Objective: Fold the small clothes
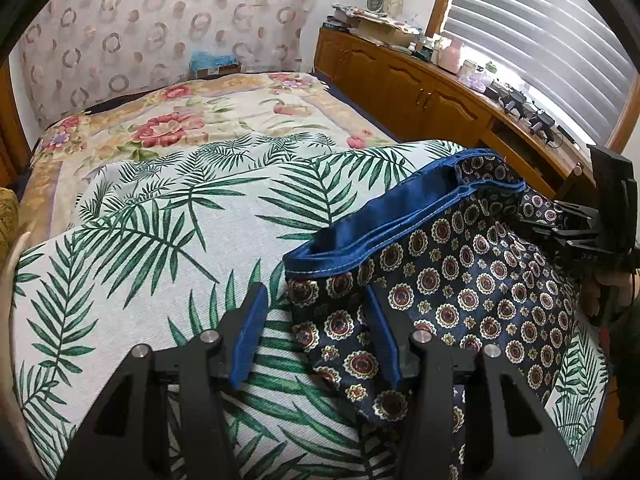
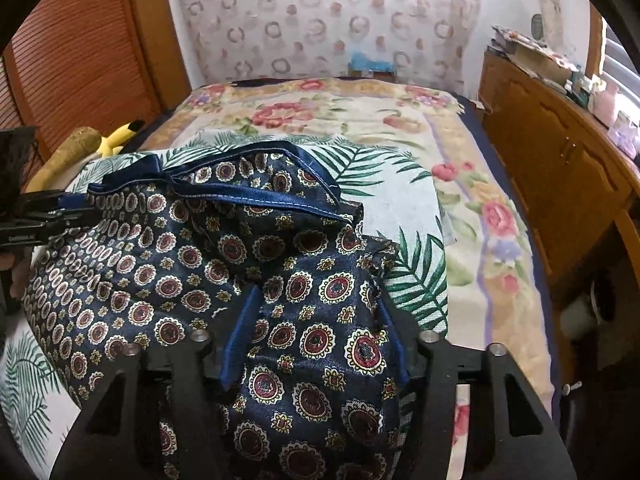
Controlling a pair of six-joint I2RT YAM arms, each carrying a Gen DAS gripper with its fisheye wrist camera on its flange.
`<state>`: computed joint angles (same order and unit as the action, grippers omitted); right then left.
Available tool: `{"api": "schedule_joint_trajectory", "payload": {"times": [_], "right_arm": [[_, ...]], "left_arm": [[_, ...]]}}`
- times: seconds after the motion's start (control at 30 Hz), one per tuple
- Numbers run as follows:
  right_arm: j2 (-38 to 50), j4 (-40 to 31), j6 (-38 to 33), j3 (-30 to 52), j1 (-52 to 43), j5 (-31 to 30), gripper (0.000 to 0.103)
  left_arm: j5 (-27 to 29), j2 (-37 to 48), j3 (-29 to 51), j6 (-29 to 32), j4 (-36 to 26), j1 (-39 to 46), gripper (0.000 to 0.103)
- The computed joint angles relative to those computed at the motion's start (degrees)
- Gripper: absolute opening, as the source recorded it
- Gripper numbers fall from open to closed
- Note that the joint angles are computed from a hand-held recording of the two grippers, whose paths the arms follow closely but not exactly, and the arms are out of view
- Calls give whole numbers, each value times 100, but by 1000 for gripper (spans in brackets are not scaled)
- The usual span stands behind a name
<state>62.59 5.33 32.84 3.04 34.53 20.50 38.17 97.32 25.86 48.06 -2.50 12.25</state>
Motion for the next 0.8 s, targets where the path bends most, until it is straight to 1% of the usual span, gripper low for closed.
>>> {"api": "schedule_joint_trajectory", "payload": {"times": [0.03,0.07,0.1,0.17,0.2,0.23,0.27,0.3,0.33,0.4,0.5,0.57,0.6,0.67,0.8], "right_arm": [[6,29,-18,-6,34,-9,45],[16,40,-26,-5,78,-1,39],[19,62,-36,-1,149,-6,30],[1,67,-37,7,225,-17,22],[-56,-35,18,34,331,82,17],[-99,-115,96,55,432,209,16],[-160,-244,290,89,612,467,14],[-315,-492,631,129,986,897,12],[-298,-635,833,200,1301,1210,12],[-426,-1315,1384,447,2068,1964,11],[-653,-2143,1956,763,2702,2537,11],[-626,-2443,2052,990,2872,2703,11],[-518,-2717,2229,1178,3048,2852,11],[-482,-2995,2282,1396,3195,2982,10],[-179,-3309,2338,1905,3503,3283,10]], "left_arm": [[26,16,31,20,-69,-15,40],[37,19,50,18,-114,-33,36],[35,-9,34,0,-111,-64,30],[37,-44,1,-10,-123,-98,23],[65,-67,1,2,-175,-84,10],[98,-101,5,29,-258,-56,6],[143,-222,-60,17,-249,20,5],[176,-381,-133,9,-267,68,2],[217,-550,-184,83,-377,134,2],[400,-981,-309,296,-656,349,1],[834,-1562,-239,823,-1578,872,1],[1097,-1810,-128,1178,-2140,1219,1],[1202,-1954,-96,1341,-2375,1362,1],[1449,-2215,16,1822,-2951,1740,1],[1737,-2215,378,2643,-3844,2351,0]]}}
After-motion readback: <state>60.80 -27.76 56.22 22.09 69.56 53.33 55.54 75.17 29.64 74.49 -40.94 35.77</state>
